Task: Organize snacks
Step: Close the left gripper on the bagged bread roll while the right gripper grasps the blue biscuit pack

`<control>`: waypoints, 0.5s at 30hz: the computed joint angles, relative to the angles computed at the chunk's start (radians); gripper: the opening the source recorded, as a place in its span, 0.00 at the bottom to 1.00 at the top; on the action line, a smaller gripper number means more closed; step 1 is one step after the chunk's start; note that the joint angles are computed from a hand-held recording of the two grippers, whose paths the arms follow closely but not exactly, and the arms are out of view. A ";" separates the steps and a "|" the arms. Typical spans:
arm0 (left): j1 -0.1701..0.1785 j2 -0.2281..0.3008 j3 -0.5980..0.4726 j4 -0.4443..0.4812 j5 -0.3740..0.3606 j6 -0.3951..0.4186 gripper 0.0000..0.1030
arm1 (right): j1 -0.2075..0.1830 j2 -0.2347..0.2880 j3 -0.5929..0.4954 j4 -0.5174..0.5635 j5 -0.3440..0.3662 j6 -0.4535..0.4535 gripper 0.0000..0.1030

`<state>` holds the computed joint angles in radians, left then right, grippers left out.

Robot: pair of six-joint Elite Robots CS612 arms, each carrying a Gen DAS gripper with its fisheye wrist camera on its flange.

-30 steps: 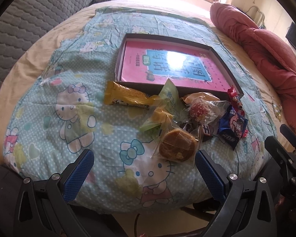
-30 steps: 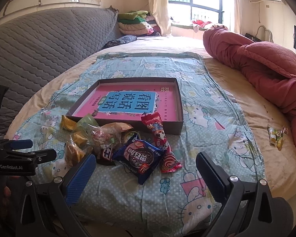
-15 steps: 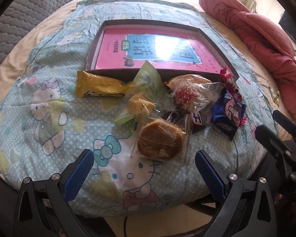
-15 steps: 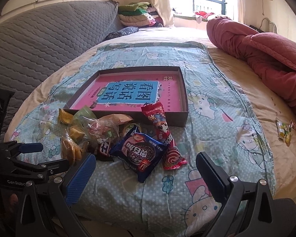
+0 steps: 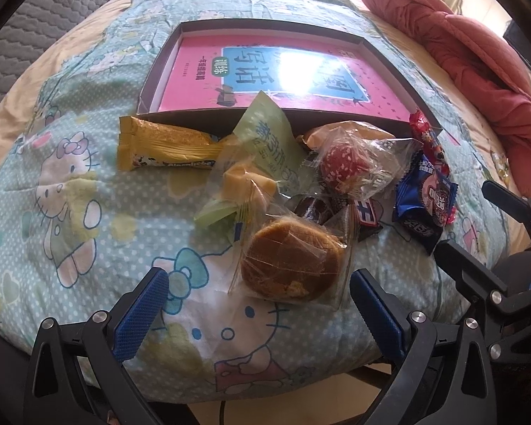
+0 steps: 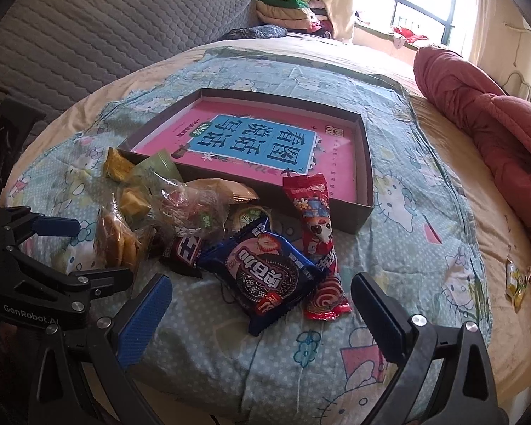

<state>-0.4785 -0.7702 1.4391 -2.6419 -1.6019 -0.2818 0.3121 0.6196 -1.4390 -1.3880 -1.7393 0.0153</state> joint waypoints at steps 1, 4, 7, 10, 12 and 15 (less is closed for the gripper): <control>0.001 0.001 -0.001 -0.002 -0.002 -0.002 0.99 | 0.002 -0.002 0.004 -0.003 -0.007 -0.015 0.99; 0.001 0.002 -0.002 -0.003 0.003 -0.001 0.99 | 0.004 -0.003 0.011 -0.015 -0.018 -0.053 0.99; 0.000 0.003 -0.005 0.002 0.008 0.005 0.99 | 0.008 -0.005 0.023 -0.037 -0.046 -0.109 0.99; -0.004 0.005 -0.004 -0.010 0.025 0.018 0.99 | 0.012 -0.006 0.041 -0.069 -0.077 -0.187 0.98; -0.004 0.006 -0.006 -0.011 0.015 0.026 0.99 | 0.014 -0.004 0.053 -0.099 -0.094 -0.246 0.95; -0.002 0.009 -0.010 -0.004 -0.002 0.035 0.99 | 0.012 -0.009 0.069 -0.091 -0.081 -0.277 0.89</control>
